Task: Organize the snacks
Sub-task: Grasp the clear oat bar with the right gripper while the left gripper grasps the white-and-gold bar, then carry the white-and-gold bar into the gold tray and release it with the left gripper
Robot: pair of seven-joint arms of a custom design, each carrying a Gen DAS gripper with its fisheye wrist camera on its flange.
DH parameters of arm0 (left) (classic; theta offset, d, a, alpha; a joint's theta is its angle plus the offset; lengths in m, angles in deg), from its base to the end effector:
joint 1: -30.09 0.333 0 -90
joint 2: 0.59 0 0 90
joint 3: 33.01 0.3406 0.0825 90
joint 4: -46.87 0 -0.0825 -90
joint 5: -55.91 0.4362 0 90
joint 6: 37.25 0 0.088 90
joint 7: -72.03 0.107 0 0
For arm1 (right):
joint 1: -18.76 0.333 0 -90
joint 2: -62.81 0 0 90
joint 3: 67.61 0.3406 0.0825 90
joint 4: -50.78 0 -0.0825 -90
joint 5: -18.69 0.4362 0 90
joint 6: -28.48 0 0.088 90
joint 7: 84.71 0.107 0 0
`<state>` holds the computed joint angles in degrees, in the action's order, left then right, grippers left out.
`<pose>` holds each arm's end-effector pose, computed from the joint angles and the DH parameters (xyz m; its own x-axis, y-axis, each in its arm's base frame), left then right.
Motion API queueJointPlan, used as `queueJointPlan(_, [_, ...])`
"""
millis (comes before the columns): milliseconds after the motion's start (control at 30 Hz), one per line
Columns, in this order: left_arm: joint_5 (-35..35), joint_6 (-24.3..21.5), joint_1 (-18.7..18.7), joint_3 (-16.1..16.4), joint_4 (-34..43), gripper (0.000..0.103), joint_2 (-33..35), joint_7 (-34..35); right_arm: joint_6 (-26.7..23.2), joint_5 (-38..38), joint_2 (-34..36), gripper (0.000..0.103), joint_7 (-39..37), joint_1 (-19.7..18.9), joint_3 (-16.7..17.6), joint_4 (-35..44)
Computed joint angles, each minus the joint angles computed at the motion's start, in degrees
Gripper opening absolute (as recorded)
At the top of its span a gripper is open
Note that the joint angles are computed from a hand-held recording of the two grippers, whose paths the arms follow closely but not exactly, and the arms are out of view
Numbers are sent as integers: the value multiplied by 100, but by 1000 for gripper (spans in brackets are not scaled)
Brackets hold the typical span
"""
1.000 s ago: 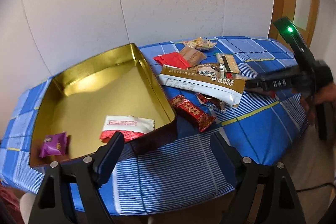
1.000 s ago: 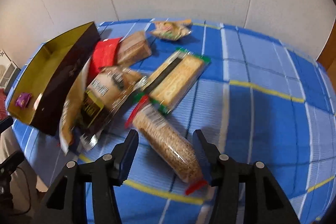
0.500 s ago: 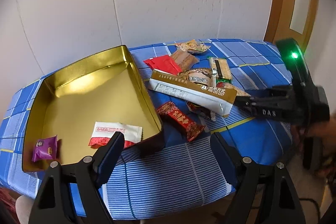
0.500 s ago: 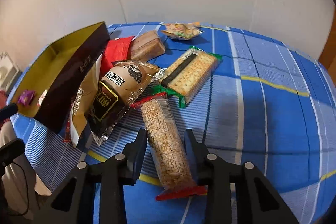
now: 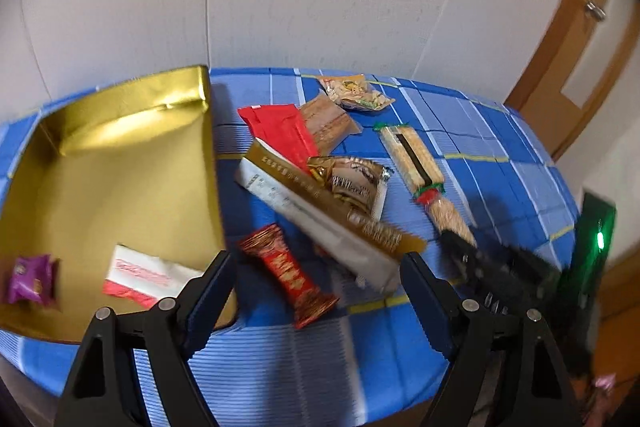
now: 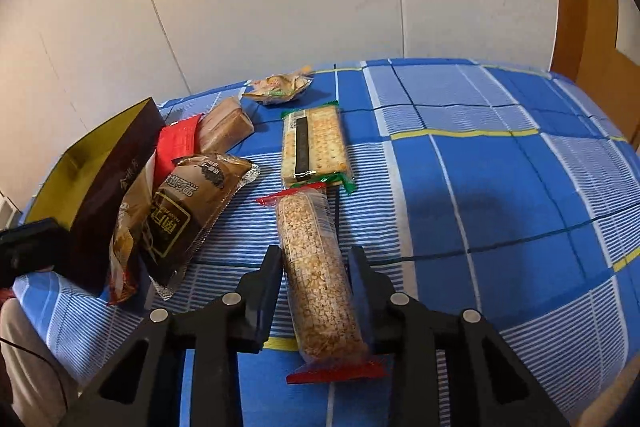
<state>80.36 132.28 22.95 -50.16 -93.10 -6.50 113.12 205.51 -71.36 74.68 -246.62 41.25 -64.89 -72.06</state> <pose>0.4874 -0.2515 0.3925 -0.0273 -0.9859 0.1648 -0.8162 -0.0732 -0.5731 0.5062 0.3288 0.3236 0.1739 -0.9653 -0.1948 -0.7293 0.0066 -0.6842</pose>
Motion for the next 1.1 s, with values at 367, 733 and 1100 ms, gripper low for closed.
queueJointPlan(367, [-637, -758, -508, 487, 920, 38, 952, 405, -56, -183, 32, 34, 211, -31, 47, 44])
queueJointPlan(733, [-32, -225, -653, 532, 213, 26, 501, 230, -486, 299, -93, 34, -40, 76, 13, -99])
queueJointPlan(1100, [474, -13, -383, 242, 32, 37, 391, 92, -374, 293, -52, 34, 38, 83, -34, -70])
